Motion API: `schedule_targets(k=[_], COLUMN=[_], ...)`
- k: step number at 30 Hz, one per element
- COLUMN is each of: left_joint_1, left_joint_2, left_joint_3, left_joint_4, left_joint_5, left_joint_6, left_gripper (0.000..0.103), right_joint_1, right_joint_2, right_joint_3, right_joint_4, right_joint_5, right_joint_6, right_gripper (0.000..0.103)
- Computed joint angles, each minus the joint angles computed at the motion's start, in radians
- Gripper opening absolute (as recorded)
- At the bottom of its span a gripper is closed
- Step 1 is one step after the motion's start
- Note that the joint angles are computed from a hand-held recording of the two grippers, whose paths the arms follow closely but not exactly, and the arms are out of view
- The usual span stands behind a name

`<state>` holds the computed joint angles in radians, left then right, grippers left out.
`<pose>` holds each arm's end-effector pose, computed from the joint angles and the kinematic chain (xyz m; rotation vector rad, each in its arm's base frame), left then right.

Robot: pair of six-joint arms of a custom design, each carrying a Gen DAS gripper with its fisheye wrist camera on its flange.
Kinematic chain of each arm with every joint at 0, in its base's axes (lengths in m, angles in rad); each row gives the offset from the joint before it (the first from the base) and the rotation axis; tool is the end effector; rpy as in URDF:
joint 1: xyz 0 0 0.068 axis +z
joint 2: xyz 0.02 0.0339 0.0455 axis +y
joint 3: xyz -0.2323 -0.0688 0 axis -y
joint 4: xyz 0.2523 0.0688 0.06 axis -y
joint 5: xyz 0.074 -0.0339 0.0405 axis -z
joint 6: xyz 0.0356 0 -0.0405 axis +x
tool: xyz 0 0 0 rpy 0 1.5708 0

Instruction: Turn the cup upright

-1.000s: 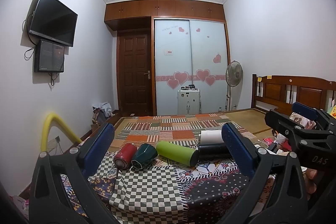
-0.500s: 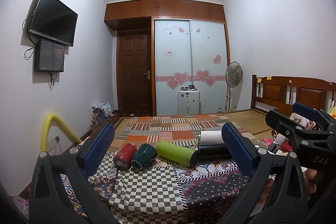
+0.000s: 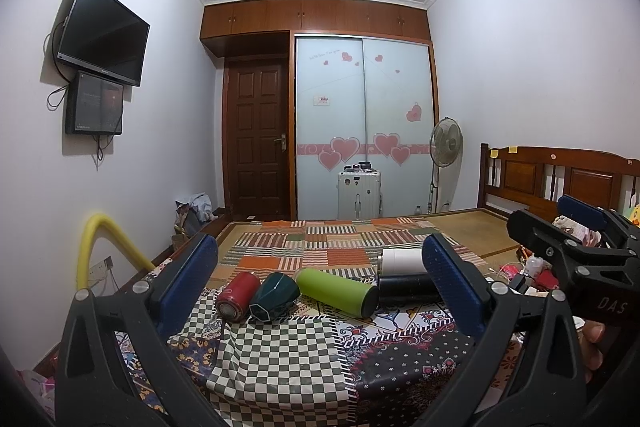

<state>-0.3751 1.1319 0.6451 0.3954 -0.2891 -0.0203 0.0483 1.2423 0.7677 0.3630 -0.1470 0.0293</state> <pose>0.2643 -0.0931 0.2489 0.0752 1.6570 -0.0600 0.3048 0.0200 0.2593 -0.1266 1.6797 0.1820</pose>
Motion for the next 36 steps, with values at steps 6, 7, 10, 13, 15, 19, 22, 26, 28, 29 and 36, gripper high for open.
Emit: schedule_targets(k=[6, 7, 10, 13, 15, 19, 22, 26, 28, 29, 36], left_joint_1=[0.003, 0.002, 0.007, 0.014, 0.016, 0.026, 0.04, 0.074, 0.102, 0.12, 0.264], left_joint_2=[0.006, 0.005, 0.007, 0.015, 0.021, 0.043, 0.066, 0.122, 0.176, 0.211, 0.557], left_joint_3=[0.006, 0.003, -0.001, -0.005, -0.004, 0.002, 0.013, 0.034, 0.071, 0.1, 0.458], left_joint_4=[-0.001, 0.001, 0.006, 0.017, 0.018, 0.028, 0.033, 0.057, 0.05, 0.041, -0.187], left_joint_5=[0.003, 0.002, 0.007, 0.016, 0.02, 0.031, 0.047, 0.076, 0.095, 0.111, 0.248], left_joint_6=[-0.003, -0.003, -0.003, -0.005, -0.008, -0.011, -0.015, -0.019, -0.019, -0.017, -0.002], left_gripper=[0.103, 0.103, 0.103, 0.103, 0.103, 0.103, 0.103, 0.103, 0.103, 0.103, 0.1], right_joint_1=[0.002, 0.003, 0.005, 0.009, 0.013, 0.02, 0.02, 0.016, 0.017, 0.017, 0.004], right_joint_2=[0.0, 0.0, 0.0, 0.006, 0.013, 0.035, 0.054, 0.089, 0.118, 0.134, 0.322], right_joint_3=[-0.002, -0.003, -0.004, -0.001, 0.001, 0.011, 0.024, 0.045, 0.062, 0.07, 0.201], right_joint_4=[0.002, 0.003, 0.003, 0.002, 0.005, 0.009, 0.009, 0.013, 0.016, 0.018, -0.001], right_joint_5=[0.002, 0.003, 0.005, 0.007, 0.011, 0.016, 0.014, 0.009, 0.01, 0.013, 0.034], right_joint_6=[0.0, 0.0, -0.001, -0.003, -0.005, -0.007, -0.006, -0.01, -0.014, -0.016, -0.042], right_gripper=[0.103, 0.103, 0.103, 0.103, 0.103, 0.103, 0.103, 0.103, 0.103, 0.103, 0.103])
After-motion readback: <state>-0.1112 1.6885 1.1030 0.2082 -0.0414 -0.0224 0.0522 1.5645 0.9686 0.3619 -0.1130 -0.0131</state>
